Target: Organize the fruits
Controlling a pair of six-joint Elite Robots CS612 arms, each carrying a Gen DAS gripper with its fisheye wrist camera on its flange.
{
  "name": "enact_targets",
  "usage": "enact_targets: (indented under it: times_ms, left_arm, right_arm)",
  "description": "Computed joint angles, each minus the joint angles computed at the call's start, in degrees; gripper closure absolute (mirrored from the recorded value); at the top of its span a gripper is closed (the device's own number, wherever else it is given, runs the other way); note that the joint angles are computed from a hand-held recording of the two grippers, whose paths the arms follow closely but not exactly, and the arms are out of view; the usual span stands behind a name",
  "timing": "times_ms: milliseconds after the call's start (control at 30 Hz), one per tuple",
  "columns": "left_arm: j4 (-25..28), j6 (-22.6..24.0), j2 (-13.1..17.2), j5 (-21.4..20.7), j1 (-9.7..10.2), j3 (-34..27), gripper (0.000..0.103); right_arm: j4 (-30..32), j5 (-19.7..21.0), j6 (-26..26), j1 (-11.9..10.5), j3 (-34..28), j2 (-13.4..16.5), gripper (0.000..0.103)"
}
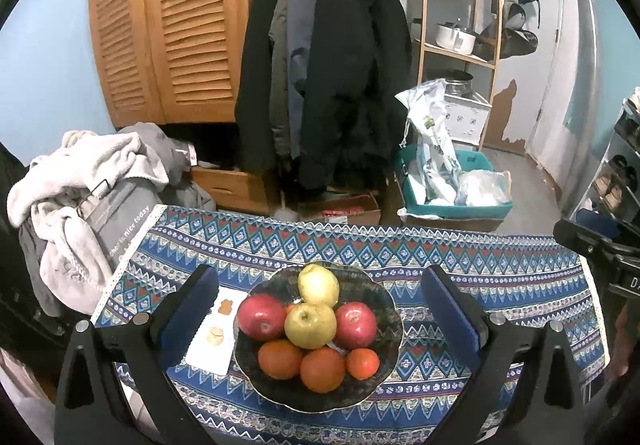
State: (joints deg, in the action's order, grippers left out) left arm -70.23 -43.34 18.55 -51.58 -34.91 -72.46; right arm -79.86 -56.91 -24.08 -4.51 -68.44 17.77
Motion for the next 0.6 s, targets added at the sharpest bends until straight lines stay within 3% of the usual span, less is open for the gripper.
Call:
enact_targets:
  times_ms: [600]
  left_arm:
    - [0.7, -0.2, -0.2, 0.7, -0.13, 0.2, 0.001]
  right_arm:
    - [-0.3, -0.2, 0.0, 0.0, -0.4, 0.2, 0.018]
